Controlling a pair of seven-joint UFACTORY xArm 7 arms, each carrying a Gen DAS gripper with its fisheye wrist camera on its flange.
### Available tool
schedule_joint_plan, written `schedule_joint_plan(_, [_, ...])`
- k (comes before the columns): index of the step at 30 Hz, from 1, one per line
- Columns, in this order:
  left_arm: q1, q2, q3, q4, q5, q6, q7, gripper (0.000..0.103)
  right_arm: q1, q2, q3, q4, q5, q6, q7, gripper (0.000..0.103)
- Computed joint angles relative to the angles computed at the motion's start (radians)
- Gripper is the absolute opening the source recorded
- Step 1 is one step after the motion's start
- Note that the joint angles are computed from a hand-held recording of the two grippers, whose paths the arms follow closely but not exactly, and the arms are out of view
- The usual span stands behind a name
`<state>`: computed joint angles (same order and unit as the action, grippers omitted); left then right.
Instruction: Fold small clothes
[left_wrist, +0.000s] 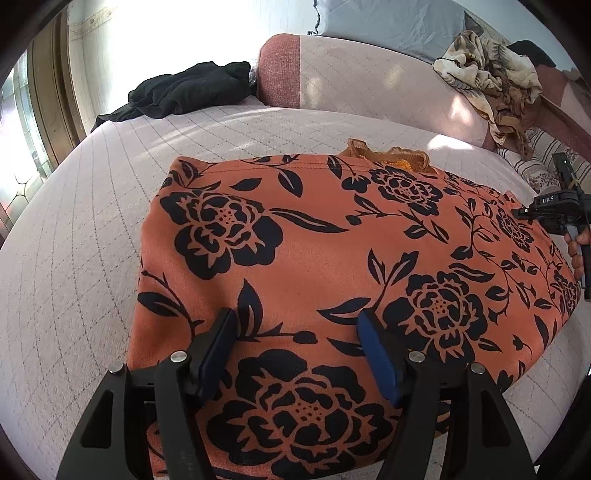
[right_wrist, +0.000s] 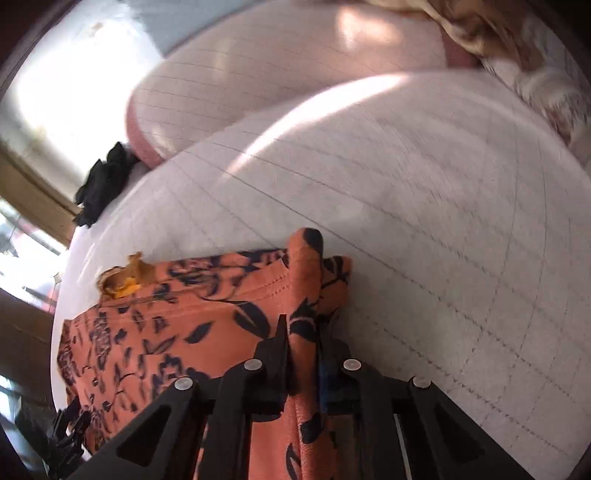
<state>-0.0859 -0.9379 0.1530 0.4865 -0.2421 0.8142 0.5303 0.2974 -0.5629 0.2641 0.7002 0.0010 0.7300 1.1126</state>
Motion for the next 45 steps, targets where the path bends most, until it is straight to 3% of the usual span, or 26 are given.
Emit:
schedule_joint_plan(2, [-0.002,0.002,0.009,0.004,-0.005,0.006,0.006,0.069,-0.017,-0.048,0.012,-0.048,0.005,-0.062,0.059,0.023])
schedule_joint_plan(6, [0.000,0.008,0.008,0.006,-0.011,0.003,0.010,0.069,-0.081,-0.061,0.105,0.085,-0.130,0.157,0.128,0.028])
schedule_joint_plan(8, [-0.001,0.011,0.011,0.008,-0.015,0.006,0.011,0.069,-0.080,-0.060,0.134,0.144,-0.174,0.190,0.145,0.027])
schedule_joint_plan(10, [-0.001,0.018,0.021,0.024,-0.022,0.028,0.009,0.069,-0.059,-0.058,0.158,0.179,-0.189,0.156,0.163,0.027])
schedule_joint_plan(12, [0.016,0.024,0.031,0.064,-0.023,0.095,-0.013,0.068,-0.019,-0.031,0.170,0.178,-0.168,0.049,0.180,0.036])
schedule_joint_plan(14, [0.028,0.008,0.069,0.107,-0.051,0.179,-0.033,0.068,0.024,-0.011,0.175,0.143,-0.125,-0.022,0.208,0.071])
schedule_joint_plan(18, [0.103,-0.002,0.105,0.133,-0.024,0.312,-0.056,0.067,0.074,0.003,0.190,0.083,-0.079,0.006,0.289,0.072])
schedule_joint_plan(20, [0.134,0.021,0.131,0.131,-0.034,0.337,-0.062,0.043,0.078,-0.002,0.209,0.093,-0.111,-0.001,0.316,0.072])
schedule_joint_plan(21, [0.152,0.027,0.124,0.146,-0.028,0.353,-0.075,0.038,0.084,0.000,0.212,0.104,-0.123,-0.005,0.315,0.072])
schedule_joint_plan(25, [0.161,0.086,0.194,0.252,-0.115,0.474,-0.105,0.037,0.103,0.001,0.226,0.122,-0.150,-0.003,0.328,0.072])
schedule_joint_plan(27, [0.164,0.093,0.186,0.275,-0.131,0.450,-0.081,0.040,0.117,0.002,0.218,0.100,-0.132,-0.011,0.343,0.072])
schedule_joint_plan(29, [0.143,0.147,0.181,0.321,-0.145,0.431,-0.052,0.051,0.123,-0.001,0.217,0.071,-0.121,-0.046,0.378,0.072])
schedule_joint_plan(33, [0.105,0.326,0.135,0.402,-0.171,0.335,-0.003,0.055,0.125,-0.017,0.223,0.045,-0.135,-0.074,0.407,0.072])
schedule_joint_plan(34, [0.117,0.382,0.106,0.419,-0.155,0.308,-0.028,0.052,0.125,-0.018,0.223,0.043,-0.136,-0.076,0.409,0.072])
schedule_joint_plan(35, [0.120,0.448,0.098,0.446,-0.152,0.317,-0.038,0.025,0.127,-0.019,0.222,0.041,-0.138,-0.079,0.411,0.072])
schedule_joint_plan(36, [0.136,0.499,0.080,0.460,-0.130,0.311,-0.053,0.014,0.129,-0.022,0.221,0.037,-0.139,-0.085,0.412,0.072])
schedule_joint_plan(38, [0.156,0.538,0.109,0.474,-0.193,0.327,-0.078,0.015,0.135,-0.030,0.216,0.021,-0.136,-0.102,0.412,0.072])
schedule_joint_plan(40, [0.193,0.498,0.070,0.450,-0.170,0.282,-0.071,0.017,0.141,-0.037,0.211,0.008,-0.132,-0.117,0.406,0.072])
schedule_joint_plan(45, [0.177,0.504,0.078,0.503,-0.233,0.291,-0.059,0.018,0.144,-0.041,0.205,-0.009,-0.125,-0.145,0.392,0.074])
